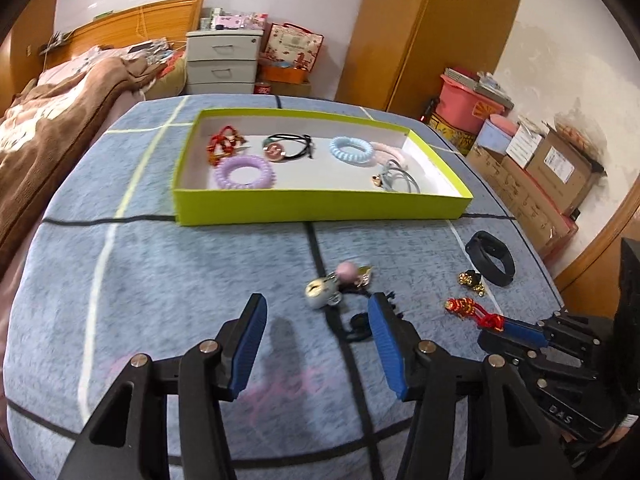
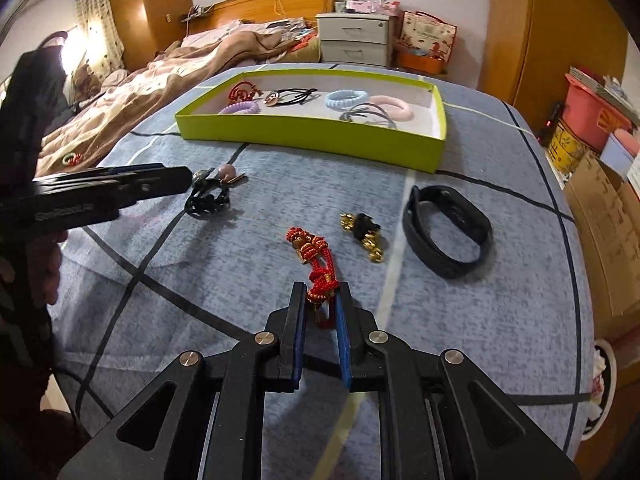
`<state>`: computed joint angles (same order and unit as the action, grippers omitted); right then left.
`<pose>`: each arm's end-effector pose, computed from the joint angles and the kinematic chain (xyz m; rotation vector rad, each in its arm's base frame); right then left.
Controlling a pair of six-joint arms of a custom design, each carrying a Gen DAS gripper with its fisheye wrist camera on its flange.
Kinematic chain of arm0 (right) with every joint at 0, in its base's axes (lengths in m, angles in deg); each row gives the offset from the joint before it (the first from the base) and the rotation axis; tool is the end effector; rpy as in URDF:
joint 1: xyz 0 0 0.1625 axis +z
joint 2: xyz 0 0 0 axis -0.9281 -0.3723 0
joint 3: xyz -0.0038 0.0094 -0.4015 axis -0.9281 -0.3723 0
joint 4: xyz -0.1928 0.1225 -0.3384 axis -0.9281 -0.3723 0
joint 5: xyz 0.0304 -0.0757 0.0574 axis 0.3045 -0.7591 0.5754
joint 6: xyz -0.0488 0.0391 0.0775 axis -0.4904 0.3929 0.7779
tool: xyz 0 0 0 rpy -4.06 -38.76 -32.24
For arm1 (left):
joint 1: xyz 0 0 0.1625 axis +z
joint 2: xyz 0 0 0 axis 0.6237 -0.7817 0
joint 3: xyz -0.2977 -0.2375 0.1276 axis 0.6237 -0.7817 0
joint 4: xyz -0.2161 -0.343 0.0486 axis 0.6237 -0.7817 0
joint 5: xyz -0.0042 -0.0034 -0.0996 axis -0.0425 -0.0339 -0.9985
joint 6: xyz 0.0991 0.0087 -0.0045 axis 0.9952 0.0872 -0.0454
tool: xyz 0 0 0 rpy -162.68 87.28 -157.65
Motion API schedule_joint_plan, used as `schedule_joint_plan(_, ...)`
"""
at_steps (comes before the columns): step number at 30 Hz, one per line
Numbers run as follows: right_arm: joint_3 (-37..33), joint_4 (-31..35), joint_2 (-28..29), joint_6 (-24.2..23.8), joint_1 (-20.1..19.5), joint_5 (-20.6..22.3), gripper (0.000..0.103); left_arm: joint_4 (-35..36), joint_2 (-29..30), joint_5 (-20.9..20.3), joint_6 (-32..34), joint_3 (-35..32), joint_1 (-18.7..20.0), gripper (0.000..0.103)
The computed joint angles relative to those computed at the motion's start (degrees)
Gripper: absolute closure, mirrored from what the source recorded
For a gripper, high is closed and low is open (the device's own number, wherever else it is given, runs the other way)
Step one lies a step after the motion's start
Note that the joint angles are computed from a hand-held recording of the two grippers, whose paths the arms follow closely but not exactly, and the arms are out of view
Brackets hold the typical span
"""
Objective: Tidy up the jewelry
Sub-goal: 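Grasp the grey bear charm tie with the left tool while the right holds the red tassel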
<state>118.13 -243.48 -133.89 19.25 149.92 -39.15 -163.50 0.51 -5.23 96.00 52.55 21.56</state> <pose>-0.0022 -0.6959 0.1756 0.5249 -2.3547 0.6917 -0.2304 -0.7641 -0.0306 0.7062 2.5685 -0.6771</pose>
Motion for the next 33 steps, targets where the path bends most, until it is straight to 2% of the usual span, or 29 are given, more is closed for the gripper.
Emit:
schedule_joint_plan(3, 0.74, -0.08, -0.76, 0.57, -0.57, 1.02, 0.089, 3.27, 1.80, 2.41, -0.35, -2.88, -0.31, 0.048)
schedule_joint_plan(6, 1.49, -0.19, -1.46, 0.89, -1.02, 1.73, 0.089, 4.53, 2.71, 2.30, -0.61, -4.36, -0.19, 0.048)
schedule_joint_plan(16, 2.72, -0.26, -2.80, 2.42, -2.14, 4.00, 0.089, 3.55, 4.86, 6.74, 2.02, -6.12, -1.36, 0.048)
schedule_joint_plan(22, 2.58, 0.02, -2.86, 2.47, -2.17, 4.26, 0.089, 3.16, 4.81, 6.98, 2.32, -6.08, -1.31, 0.061)
schedule_joint_plan(24, 2.55, -0.01, -2.88, 2.43, -2.18, 4.18, 0.089, 2.88, 5.09, 8.03, 2.53, -6.28, -1.47, 0.070)
schedule_joint_plan(26, 2.58, 0.09, -2.98, 2.56, -2.19, 4.27, 0.089, 3.33, 4.79, 6.72, 2.01, -6.20, -1.17, 0.081)
schedule_joint_plan(33, 2.70, -0.06, -3.00, 2.67, -2.20, 4.39, 0.089, 3.32, 4.48, 6.17, 1.55, -5.87, -1.10, 0.082)
